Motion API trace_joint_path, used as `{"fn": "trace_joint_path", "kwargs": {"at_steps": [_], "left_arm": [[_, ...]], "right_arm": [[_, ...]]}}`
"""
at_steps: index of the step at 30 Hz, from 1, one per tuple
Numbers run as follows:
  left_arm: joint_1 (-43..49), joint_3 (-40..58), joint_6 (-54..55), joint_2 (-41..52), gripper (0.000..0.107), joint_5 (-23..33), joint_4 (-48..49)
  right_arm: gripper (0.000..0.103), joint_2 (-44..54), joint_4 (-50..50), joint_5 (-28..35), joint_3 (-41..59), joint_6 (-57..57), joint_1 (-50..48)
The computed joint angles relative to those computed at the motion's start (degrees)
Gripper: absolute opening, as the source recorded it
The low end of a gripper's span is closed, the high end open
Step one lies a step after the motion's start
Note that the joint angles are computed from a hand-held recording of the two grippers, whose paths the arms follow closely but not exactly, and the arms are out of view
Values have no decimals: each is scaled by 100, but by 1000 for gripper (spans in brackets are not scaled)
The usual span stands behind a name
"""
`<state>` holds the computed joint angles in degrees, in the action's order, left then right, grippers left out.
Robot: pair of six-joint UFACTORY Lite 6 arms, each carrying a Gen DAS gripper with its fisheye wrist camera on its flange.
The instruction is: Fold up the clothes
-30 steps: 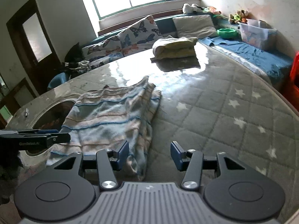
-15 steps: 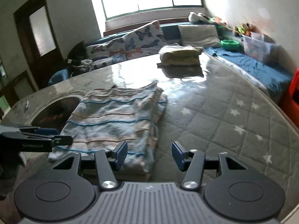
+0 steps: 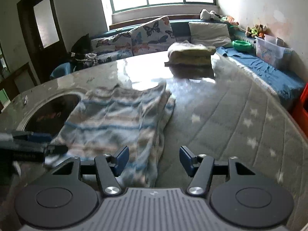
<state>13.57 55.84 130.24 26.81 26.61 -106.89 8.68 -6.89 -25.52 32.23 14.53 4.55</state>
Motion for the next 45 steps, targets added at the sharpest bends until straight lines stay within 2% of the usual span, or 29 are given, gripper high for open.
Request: {"fn": "trace_joint_path", "kwargs": {"at_steps": [5,13,18,25,30,35,41,45], "left_arm": [[-18,97,-206,-31,73,-36,132],[-209,1012,-537,458,73,-325,121],[-286,1840,-973,1116,74,-650,475],[-340,2458,-1907,1377,73,-660,1182],[-528,3220,-2308,1818,73,-869,1447],[-638,4032,-3455,2455,74,-1206,2611],[-542,4147,-3710,2474,73,-997,2763],[-630,4511,-4502,2718,75,-1068,3464]], "right_arm": [[60,763,-365,249,1093,395,-211],[60,2024,-42,703,2612,222,-319],[62,2338,-271,822,2858,466,-421],[62,2287,-359,961,3081,349,-377],[62,2780,-278,1275,3911,273,-333],[63,3401,95,1722,4726,-111,-339],[63,3332,-136,1570,4610,162,-353],[64,3388,-3,1595,4621,79,-363]]}}
